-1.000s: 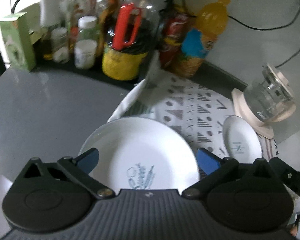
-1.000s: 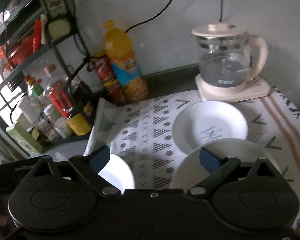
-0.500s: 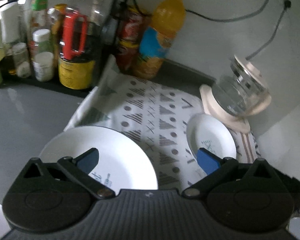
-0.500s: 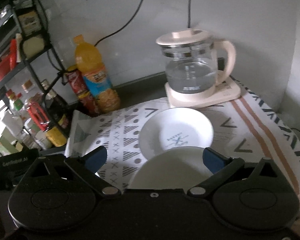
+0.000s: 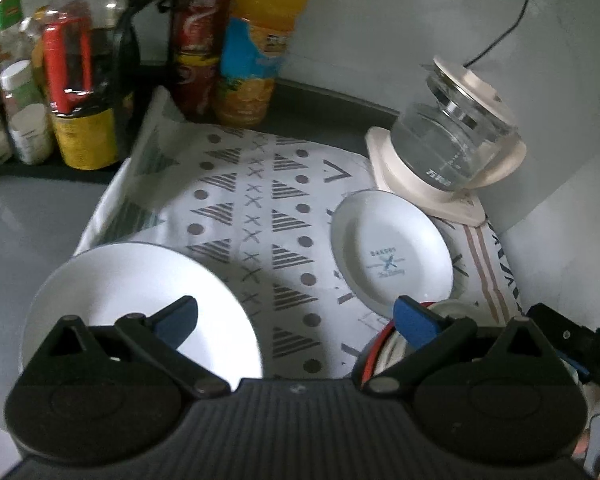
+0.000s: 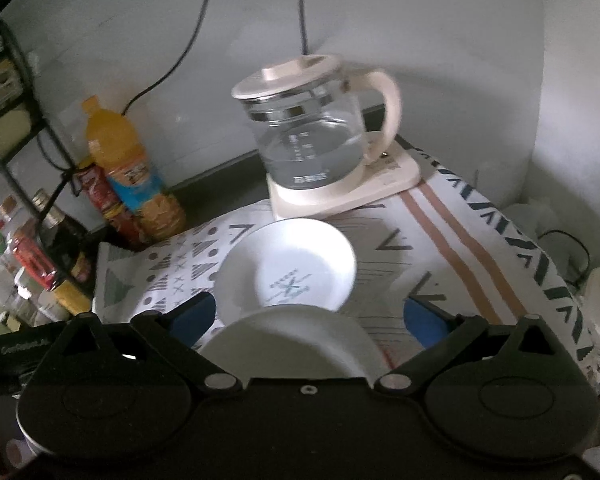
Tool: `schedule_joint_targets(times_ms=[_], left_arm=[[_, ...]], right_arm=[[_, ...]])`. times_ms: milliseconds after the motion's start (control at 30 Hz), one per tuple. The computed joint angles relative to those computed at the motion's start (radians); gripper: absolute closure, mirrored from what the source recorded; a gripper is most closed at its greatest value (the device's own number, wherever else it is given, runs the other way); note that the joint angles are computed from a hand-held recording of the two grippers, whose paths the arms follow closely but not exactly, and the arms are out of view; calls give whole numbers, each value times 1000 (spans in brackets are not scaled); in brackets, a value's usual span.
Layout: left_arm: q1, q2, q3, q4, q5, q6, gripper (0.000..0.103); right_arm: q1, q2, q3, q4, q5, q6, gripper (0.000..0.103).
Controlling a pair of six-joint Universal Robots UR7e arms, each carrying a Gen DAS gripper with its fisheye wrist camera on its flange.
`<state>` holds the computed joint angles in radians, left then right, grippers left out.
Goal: Organize plates and bowls
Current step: 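Grasp the rim of the 'Bakery' plate with the right gripper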
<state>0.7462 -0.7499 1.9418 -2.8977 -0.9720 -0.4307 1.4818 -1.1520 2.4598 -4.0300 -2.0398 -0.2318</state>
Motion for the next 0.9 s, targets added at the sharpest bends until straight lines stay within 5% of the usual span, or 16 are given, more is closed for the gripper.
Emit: schedule_joint_targets(times_ms=[333, 900], left_arm=[[34, 95, -123, 40, -51, 2, 4], [117, 271, -385, 248, -76, -2, 21]], right_arm=[[-90, -76, -72, 222, 97, 57, 19], [-183, -59, -300, 681, 138, 116, 19]])
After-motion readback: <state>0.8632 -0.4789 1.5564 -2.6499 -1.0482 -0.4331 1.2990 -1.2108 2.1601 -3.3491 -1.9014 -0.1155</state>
